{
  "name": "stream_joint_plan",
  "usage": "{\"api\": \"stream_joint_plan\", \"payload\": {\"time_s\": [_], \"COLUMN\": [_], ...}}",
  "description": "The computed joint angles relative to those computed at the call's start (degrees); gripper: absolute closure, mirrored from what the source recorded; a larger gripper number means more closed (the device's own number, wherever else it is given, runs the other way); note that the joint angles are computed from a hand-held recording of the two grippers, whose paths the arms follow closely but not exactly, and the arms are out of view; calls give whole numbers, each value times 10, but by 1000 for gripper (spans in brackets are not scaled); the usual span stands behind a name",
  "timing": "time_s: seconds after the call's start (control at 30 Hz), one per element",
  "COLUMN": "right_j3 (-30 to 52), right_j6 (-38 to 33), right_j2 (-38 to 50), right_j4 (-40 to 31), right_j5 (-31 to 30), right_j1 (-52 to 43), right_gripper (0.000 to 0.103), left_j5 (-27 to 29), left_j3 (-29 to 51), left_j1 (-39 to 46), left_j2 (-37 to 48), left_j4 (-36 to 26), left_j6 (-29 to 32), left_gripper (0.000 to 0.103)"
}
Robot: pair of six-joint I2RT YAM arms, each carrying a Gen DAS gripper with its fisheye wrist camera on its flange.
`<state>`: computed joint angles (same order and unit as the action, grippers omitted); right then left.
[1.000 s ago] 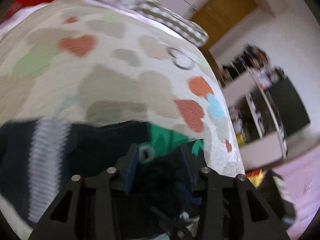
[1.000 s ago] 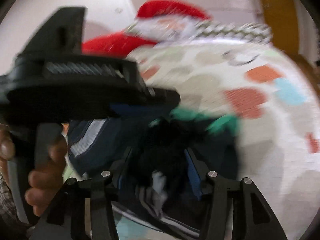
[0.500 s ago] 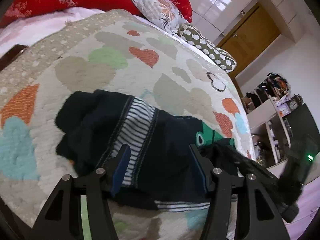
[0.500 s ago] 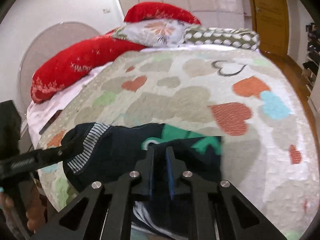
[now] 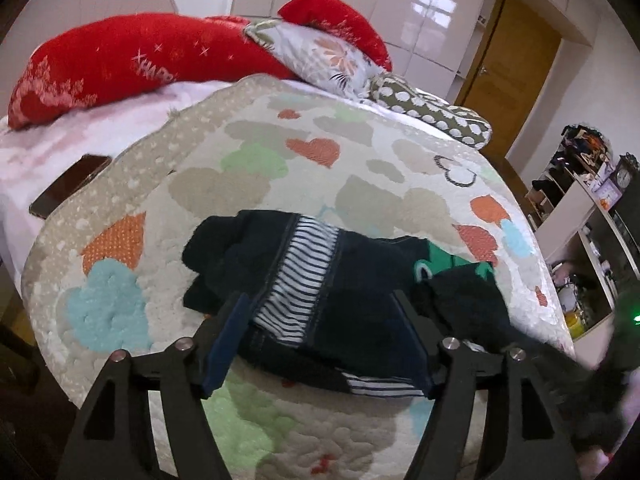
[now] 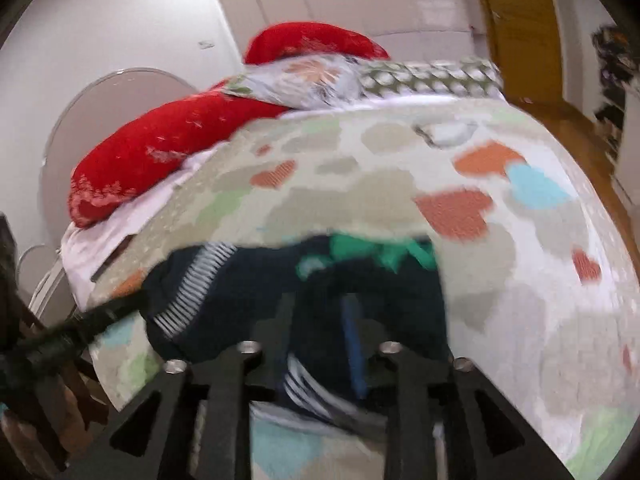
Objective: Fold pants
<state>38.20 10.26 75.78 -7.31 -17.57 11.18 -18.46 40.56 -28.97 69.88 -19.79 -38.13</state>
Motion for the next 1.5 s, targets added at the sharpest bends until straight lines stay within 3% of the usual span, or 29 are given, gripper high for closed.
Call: {"api": "stream_joint_plan", "payload": {"time_s": [0.1,0.2,0.27,0.37,0.5,0.67,0.73,0.77,0.8,0.97,1.13,1.23,1.37,1.43,1.5], "right_j3": [10,-31,-44,-40,4,110,141,140,140,153,188,198,110,69,63], "right_j6": [6,32,31,17,12,2,0,-4,-10,-10,-22,-40,-5,6,4], "right_j2": [54,-1,-50,-62,15,194,248,247,244,215,224,227,103,34,22], "right_j4": [-44,-8,1,7,20,13,-3,-2,-6,-27,-50,-75,-3,26,17], "right_j5": [14,-38,-29,-37,-63,-139,-175,-166,-163,-168,-124,-81,-17,4,-20], "right_j1": [-12,-50,-61,-89,-128,-141,-134,-129,-127,-156,-169,-162,-162,-149,-133], "right_gripper": [58,58,57,46,42,41,54,77,89,94,93,87,67,67,67], "left_j5": [-29,-93,-113,-78,-30,-36,-34,-35,-33,-7,-8,-10,-11,-6,1], "left_j3": [18,34,38,38,27,20,16,14,13,3,-2,-1,0,-1,-3], "left_j1": [-35,-75,-80,-50,-18,-19,-12,-7,-2,18,18,17,17,18,19], "left_j2": [4,10,13,16,14,18,18,19,20,21,8,8,14,18,20], "left_j4": [-19,-40,-43,-43,-34,-29,-27,-25,-23,-15,-18,-18,-14,-13,-15], "left_j6": [-6,-11,-14,-28,-42,-40,-39,-41,-41,-42,-40,-39,-40,-42,-49], "left_gripper": [27,25,24,23,23,23,23,23,23,23,23,23,23,23,23]}}
